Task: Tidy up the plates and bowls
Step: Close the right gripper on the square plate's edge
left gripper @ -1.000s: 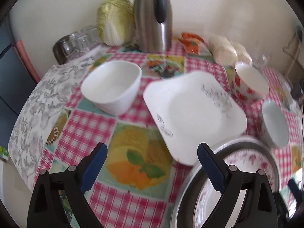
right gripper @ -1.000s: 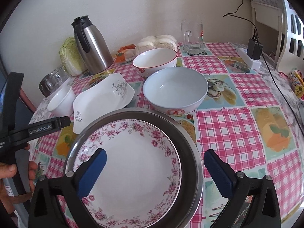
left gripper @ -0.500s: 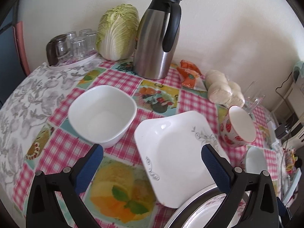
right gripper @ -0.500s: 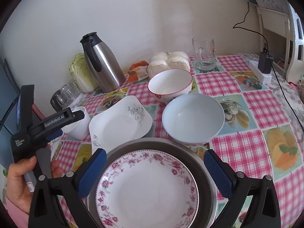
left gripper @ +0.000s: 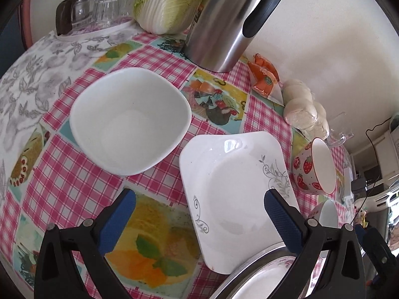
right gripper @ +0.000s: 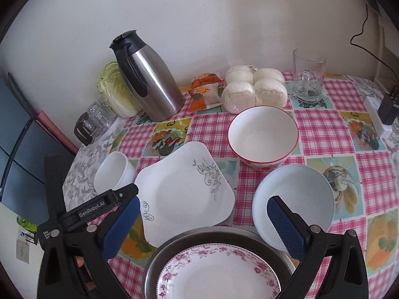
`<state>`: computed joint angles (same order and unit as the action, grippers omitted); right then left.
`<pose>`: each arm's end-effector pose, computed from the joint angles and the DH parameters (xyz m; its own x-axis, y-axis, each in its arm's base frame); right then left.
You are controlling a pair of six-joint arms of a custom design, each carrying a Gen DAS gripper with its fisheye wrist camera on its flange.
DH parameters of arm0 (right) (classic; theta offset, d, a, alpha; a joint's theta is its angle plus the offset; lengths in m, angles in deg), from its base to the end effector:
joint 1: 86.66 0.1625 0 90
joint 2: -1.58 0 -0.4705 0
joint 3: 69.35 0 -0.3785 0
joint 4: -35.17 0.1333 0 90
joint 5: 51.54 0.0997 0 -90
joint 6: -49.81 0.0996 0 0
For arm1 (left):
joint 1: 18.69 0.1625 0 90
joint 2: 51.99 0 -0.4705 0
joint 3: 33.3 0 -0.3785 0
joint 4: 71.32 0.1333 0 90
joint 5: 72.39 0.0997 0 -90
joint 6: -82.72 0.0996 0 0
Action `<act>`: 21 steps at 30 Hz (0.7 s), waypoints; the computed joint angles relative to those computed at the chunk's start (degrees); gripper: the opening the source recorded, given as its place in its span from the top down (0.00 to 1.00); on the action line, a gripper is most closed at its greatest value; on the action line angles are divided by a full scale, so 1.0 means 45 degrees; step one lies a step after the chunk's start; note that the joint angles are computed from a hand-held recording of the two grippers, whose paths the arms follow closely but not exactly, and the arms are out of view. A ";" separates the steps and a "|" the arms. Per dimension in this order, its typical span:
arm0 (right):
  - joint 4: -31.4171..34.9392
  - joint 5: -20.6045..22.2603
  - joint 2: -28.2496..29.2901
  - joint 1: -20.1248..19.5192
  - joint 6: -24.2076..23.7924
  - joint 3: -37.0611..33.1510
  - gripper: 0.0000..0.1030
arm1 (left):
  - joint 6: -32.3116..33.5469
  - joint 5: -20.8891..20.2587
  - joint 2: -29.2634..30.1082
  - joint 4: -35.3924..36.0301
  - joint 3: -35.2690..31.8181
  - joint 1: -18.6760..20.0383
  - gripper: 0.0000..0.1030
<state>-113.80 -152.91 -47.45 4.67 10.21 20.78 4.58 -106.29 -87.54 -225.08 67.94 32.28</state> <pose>0.1303 -0.7157 0.2066 -0.7422 -0.5774 0.3402 -0.6427 0.7572 -0.1168 -0.2330 -0.6304 0.0322 -0.7014 -0.6832 -0.2034 -0.2774 0.5245 -0.8049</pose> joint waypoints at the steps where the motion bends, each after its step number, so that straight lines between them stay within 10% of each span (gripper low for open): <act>1: 0.0041 -0.0214 0.0174 0.0090 -0.0034 -0.0116 0.02 | 0.0244 -0.0119 0.0022 -0.0272 0.0003 0.0054 0.02; 6: 0.0666 -0.1566 0.1092 0.0411 -0.0328 -0.0729 0.22 | 0.0576 -0.0788 0.0130 -0.0854 -0.0010 0.0391 0.22; 21: 0.0427 -0.3801 0.2991 0.0289 0.0008 -0.2250 0.51 | 0.1248 -0.1078 0.0684 -0.1368 -0.0315 0.0853 0.38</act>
<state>-111.87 -170.02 -33.99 5.97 10.24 10.65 10.20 -111.14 -84.46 -231.23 66.52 36.12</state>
